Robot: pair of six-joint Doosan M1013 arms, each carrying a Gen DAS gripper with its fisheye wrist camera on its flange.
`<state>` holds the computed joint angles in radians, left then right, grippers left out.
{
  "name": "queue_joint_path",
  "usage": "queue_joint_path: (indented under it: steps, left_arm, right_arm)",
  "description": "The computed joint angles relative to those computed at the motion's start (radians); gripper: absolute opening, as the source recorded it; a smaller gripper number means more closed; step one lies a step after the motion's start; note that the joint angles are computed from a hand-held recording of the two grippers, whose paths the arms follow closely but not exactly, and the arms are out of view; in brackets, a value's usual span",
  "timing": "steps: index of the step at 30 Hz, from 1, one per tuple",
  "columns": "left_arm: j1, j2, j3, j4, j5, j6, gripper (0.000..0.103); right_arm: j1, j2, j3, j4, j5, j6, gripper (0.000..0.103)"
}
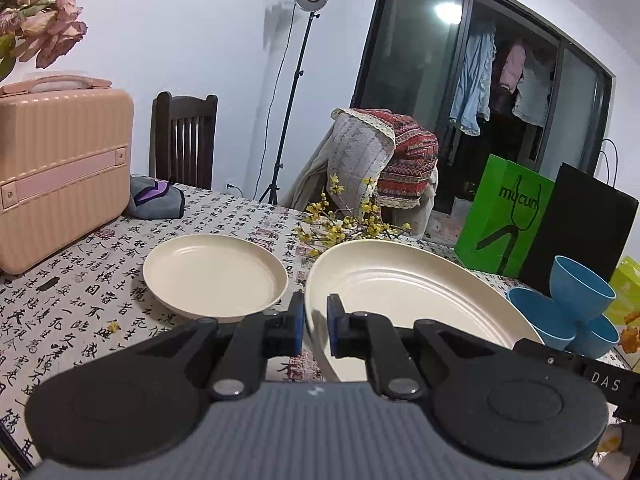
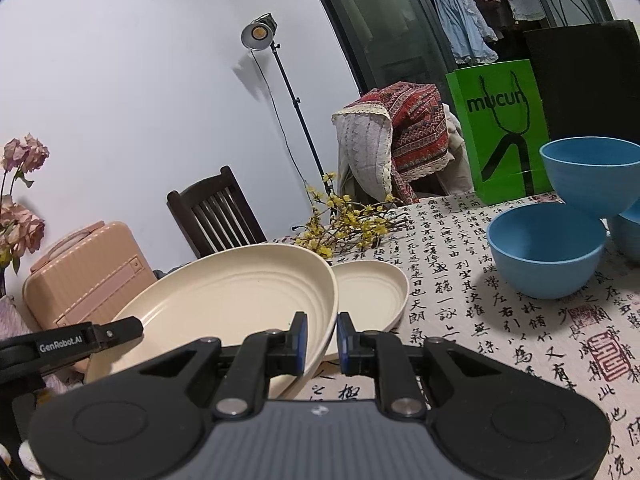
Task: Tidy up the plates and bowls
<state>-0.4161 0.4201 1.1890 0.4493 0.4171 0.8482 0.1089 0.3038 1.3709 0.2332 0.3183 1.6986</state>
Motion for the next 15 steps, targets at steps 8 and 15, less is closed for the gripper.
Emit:
queue_joint_path:
  steps: [8, 15]
  left_arm:
    - [-0.015, -0.02, 0.031, 0.019, -0.016, -0.016, 0.011]
    - [-0.025, -0.033, 0.053, 0.021, -0.024, -0.02, 0.011]
  right_arm:
    - [-0.008, -0.03, 0.044, 0.012, -0.025, 0.0, 0.015]
    - [-0.013, -0.055, 0.078, 0.003, -0.041, 0.015, 0.015]
